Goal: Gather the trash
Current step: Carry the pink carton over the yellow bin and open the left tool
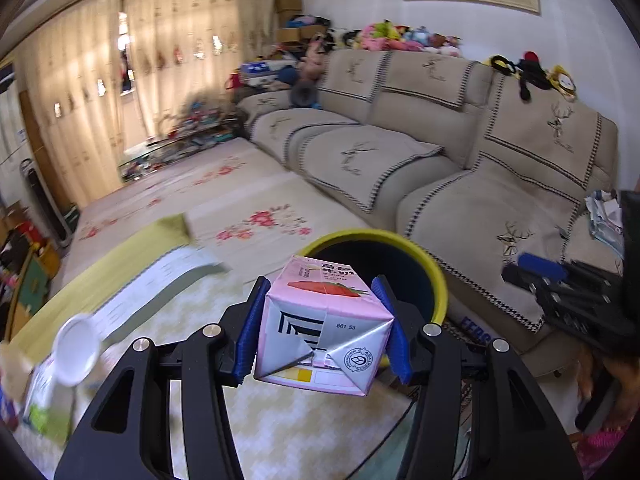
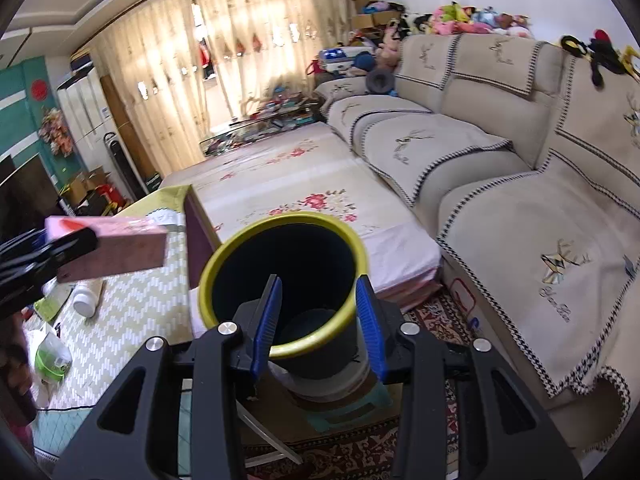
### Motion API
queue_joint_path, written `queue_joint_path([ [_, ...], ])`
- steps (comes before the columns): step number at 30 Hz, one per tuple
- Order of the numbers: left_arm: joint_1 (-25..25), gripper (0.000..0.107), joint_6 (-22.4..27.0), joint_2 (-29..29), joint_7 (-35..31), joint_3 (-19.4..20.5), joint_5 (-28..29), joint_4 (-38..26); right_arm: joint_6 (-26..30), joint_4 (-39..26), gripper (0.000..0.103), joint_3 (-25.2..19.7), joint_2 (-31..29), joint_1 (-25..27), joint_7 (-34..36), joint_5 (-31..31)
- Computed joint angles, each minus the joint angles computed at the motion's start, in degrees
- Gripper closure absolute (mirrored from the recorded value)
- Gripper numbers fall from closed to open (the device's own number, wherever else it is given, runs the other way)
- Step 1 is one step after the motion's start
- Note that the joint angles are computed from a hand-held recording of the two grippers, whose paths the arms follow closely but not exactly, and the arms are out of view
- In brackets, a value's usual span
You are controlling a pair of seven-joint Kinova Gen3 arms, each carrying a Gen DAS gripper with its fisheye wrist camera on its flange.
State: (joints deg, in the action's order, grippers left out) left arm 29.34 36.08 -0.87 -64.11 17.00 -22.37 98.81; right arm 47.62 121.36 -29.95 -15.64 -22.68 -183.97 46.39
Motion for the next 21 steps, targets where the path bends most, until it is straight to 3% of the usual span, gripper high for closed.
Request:
queue_joint_path([
  [9,4.50,0.055,0.75,14.62,-1.70,-4.16,2.13,-10.90,-2.22,1.86,0.065,1.74,-0.77,1.57,1.53,-2.46],
  [11,5.70,0.046,0.98,16.50,-1.83,-5.81,2.57,-12.32,-2.70,2.07,0.064,1.71,-0.81,2.02,1.55,-2.64],
  [13,7.12,0.032,-0.10,17.03,-0.62,-7.81,1.52,-11.96,-2.87,2.10,0.062,1.59,-0.90,2.39,1.75,-2.83],
  [17,6.03,0.031,-2.04,13.69,-1.21,-8.53,3.33,-8.63,-3.15,1.96,0.062,0.86,-0.77,2.81,1.64,-2.98],
  [21,6.18,0.022,-5.02,5.81,4.06,-9.06,-1.77,-1.61,-4.09,1.37,0.061,0.13,0.54,2.32,1.18,-2.28],
])
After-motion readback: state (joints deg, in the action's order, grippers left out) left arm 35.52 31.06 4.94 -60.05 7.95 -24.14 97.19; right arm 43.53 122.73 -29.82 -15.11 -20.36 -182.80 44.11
